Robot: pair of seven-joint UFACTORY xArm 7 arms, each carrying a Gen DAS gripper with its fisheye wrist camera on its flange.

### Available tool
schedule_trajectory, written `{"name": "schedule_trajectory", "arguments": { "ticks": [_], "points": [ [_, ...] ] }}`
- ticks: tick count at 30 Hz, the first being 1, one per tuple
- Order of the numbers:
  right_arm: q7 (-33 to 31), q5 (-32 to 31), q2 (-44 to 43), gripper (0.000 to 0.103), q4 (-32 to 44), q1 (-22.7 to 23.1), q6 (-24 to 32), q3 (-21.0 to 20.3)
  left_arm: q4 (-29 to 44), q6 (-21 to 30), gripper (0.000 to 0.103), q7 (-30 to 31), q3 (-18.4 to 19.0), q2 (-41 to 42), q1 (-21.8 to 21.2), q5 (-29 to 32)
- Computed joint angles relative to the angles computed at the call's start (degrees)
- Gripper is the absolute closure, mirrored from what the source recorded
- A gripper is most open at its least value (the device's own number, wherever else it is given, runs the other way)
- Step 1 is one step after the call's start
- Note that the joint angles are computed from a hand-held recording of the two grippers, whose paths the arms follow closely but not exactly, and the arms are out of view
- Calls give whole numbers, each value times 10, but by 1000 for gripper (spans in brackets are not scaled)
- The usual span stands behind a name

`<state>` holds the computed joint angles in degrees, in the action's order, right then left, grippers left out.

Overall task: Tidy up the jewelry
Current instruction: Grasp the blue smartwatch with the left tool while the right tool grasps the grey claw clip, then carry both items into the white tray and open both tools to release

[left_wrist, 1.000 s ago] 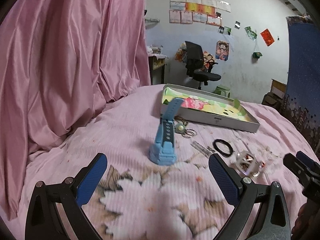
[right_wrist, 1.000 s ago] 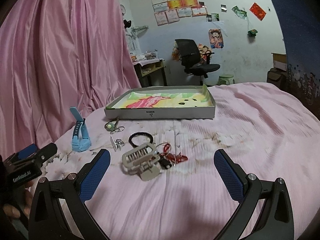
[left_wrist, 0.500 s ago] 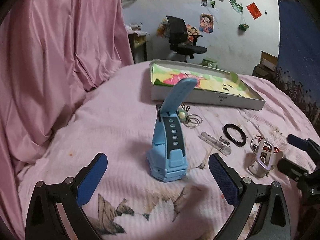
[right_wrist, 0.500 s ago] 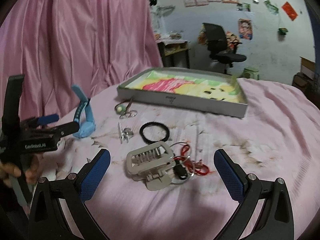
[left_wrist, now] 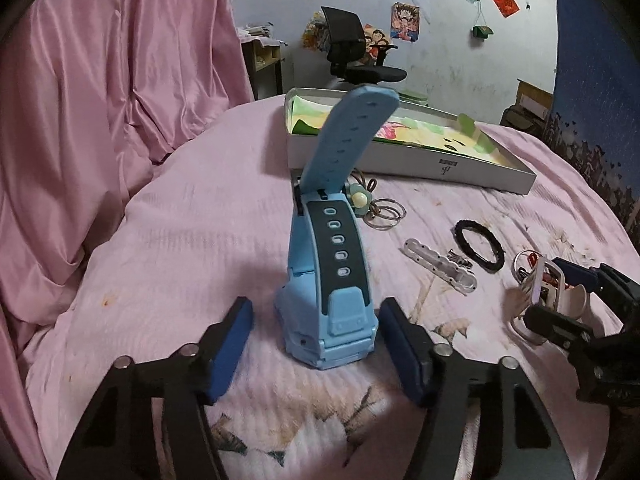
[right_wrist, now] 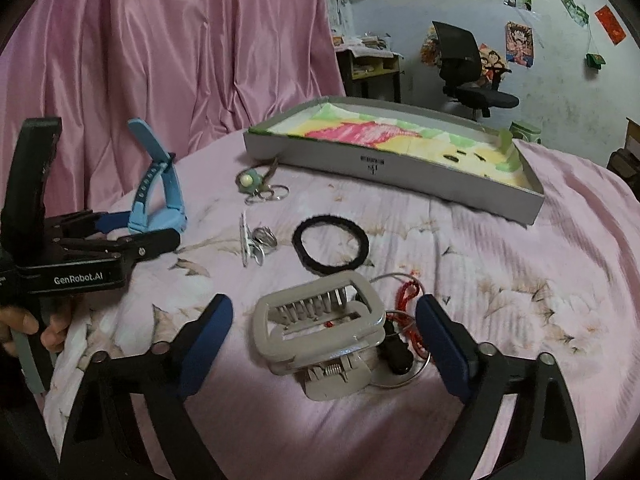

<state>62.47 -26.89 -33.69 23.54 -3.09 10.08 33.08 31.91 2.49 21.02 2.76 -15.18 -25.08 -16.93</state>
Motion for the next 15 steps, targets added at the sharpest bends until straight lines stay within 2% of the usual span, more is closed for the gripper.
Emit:
{"name": "schedule_trajectory", "arguments": {
  "ticks": [2, 5, 6, 10, 15],
  "points": [
    [4, 1, 0, 29, -2, -2, 0, 1, 0, 1, 54, 8, 6, 1, -7, -3],
    [14, -3, -5, 38, -5, -11, -4, 11, -3, -3, 55, 2, -8, 0, 5, 10],
    [16, -5, -7, 44, -5, -14, -3, 15, -4, -4, 55, 4, -6, -2, 2, 11],
    [20, -14, -13, 45, -3, -20, -1, 27, -15, -19, 55, 5, 0, -13, -8, 14],
    [34, -20, -60, 45, -17, -27, -15, 45, -49, -78, 55, 24, 57, -49, -83, 20]
  ]
}}
